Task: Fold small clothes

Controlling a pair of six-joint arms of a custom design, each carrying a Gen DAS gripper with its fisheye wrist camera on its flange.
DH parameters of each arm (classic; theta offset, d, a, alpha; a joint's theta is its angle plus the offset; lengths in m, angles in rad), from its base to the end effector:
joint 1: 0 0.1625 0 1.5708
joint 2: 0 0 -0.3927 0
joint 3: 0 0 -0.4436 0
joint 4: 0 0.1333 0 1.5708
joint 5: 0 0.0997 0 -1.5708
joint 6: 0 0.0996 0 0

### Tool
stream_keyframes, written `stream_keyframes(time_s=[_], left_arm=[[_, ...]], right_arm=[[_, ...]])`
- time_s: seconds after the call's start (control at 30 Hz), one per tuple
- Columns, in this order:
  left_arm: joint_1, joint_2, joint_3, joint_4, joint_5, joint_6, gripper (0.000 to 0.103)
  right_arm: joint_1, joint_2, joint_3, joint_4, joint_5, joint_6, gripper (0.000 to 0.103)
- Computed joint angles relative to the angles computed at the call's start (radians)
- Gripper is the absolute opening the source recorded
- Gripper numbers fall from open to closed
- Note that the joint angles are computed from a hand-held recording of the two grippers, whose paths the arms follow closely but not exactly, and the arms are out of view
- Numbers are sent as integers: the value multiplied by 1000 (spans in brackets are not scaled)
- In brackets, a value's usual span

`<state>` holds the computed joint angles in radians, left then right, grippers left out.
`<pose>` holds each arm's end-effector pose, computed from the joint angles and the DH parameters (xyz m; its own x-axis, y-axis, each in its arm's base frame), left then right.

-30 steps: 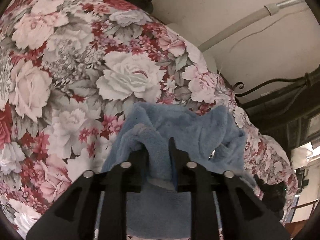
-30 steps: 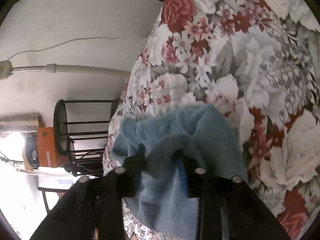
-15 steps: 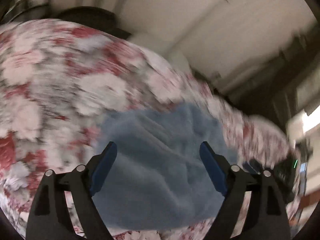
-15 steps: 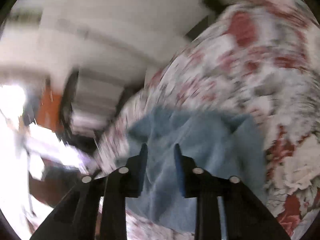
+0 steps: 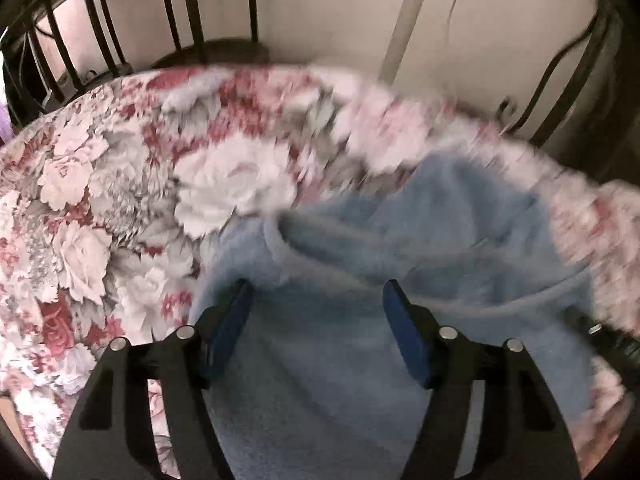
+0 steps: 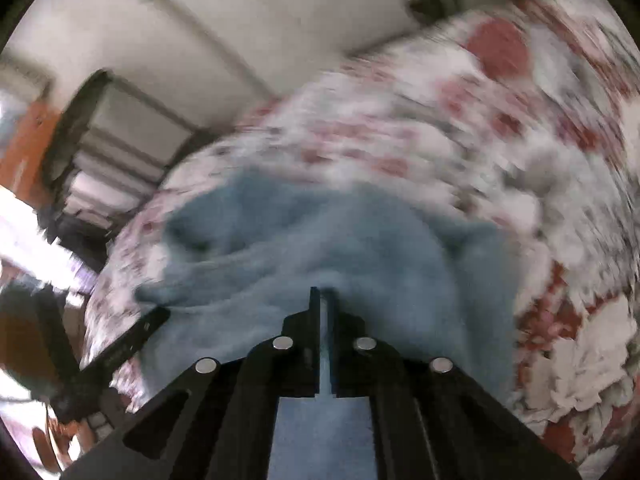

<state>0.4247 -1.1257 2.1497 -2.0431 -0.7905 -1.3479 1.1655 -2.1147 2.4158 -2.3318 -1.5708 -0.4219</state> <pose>-0.3240 -0.3697 0.0255 -0.7473 -0.1655 -0.6436 0.2136 0.8573 -0.4684 -0.0171 -0.3779 0.3220 -0.9831 0.0225 0.1818 -0.0540 0.9128 -0.4049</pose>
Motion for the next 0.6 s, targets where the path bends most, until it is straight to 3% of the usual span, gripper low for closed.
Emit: stream_keyframes(time_s=[0.07,0.13,0.2,0.27,0.3,0.33,0.43,0.47,0.53,0.6], left_arm=[[-2,-39,37,-111,-21,48,75],[20,-51,54,-236,-101,146,78],[45,-5,13,-194,-166,192,79],[41,64,-51,-15,-117,108,79],[59,96,-73,40,-126,97,79],[65,109,-81,53,-130,92,79],[58,131,-107,91,-110,68,78],[49,128,-111,95,-100,63,78],[29,98,-96,35,-81,76,79],[20,66,-67,-61,-94,110,85]], right_arm=[[47,12,-10,57,11,-29,5],[88,24,-6,101,-6,-40,5],[126,67,-6,135,-38,-39,5],[143,94,8,114,-84,-25,3],[150,126,12,71,-115,-9,0],[147,140,25,30,-143,2,0],[121,146,25,20,-122,39,0],[148,129,28,12,-136,27,6],[185,92,36,-3,-137,-4,7],[197,75,24,34,-109,20,10]])
